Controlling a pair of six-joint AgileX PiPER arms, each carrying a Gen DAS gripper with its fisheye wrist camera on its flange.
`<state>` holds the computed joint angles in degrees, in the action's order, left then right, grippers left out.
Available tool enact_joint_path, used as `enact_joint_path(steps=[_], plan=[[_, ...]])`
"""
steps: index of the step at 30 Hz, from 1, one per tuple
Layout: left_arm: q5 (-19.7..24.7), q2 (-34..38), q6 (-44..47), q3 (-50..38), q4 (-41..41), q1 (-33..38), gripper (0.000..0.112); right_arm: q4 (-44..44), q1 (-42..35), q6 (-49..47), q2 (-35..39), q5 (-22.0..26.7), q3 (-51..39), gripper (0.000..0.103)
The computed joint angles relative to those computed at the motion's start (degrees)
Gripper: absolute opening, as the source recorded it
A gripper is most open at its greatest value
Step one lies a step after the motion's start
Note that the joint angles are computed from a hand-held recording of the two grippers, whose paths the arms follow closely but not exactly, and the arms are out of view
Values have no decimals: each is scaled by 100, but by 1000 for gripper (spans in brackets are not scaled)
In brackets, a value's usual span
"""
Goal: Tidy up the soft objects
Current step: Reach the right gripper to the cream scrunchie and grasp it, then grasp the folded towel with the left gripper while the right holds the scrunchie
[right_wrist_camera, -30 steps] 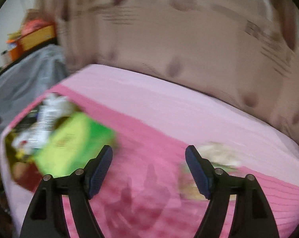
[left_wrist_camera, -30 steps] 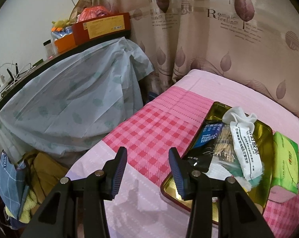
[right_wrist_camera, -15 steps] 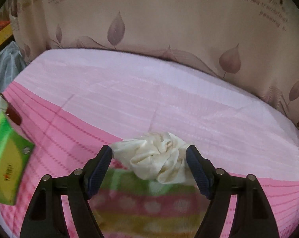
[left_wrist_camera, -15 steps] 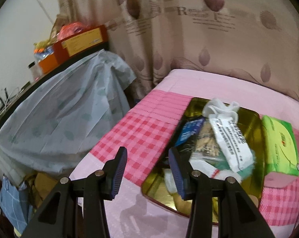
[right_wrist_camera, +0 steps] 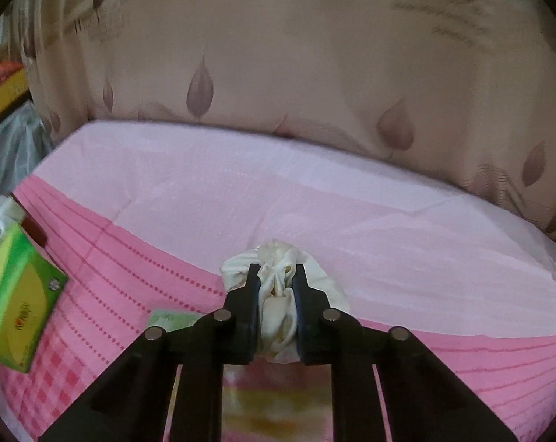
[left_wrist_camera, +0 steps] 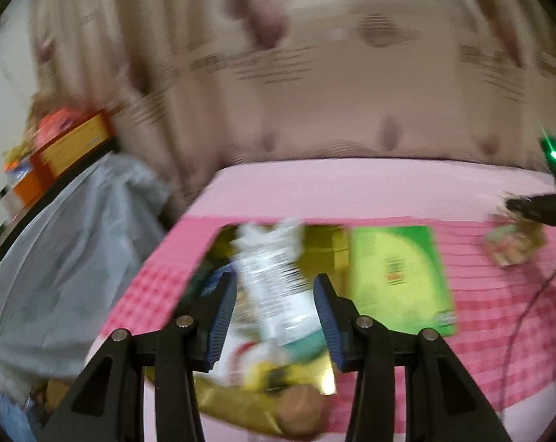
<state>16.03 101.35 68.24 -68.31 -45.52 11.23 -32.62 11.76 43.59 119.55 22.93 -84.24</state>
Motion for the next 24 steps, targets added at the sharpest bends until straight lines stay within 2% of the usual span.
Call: enact_joint_path(steps=[5, 8, 16, 20, 24], plan=[[606, -89, 672, 31, -599, -593, 56, -1138, -105, 1266, -915, -399, 1258, 14], [1031, 78, 334, -244, -259, -1010, 59, -1893, -188, 2050, -1342, -505, 2015, 14], [1595, 729, -805, -974, 947, -2118, 63, -3830, -566, 4356, -2046, -828, 3739, 14], [1510, 1050, -1110, -1222, 1434, -2637, 63, -4739, -837, 5378, -2110, -1131, 4091, 14], [1722, 1540, -1693, -1780, 2092, -3008, 63, -5759, -812, 6469, -2020, -1174, 4172, 15]])
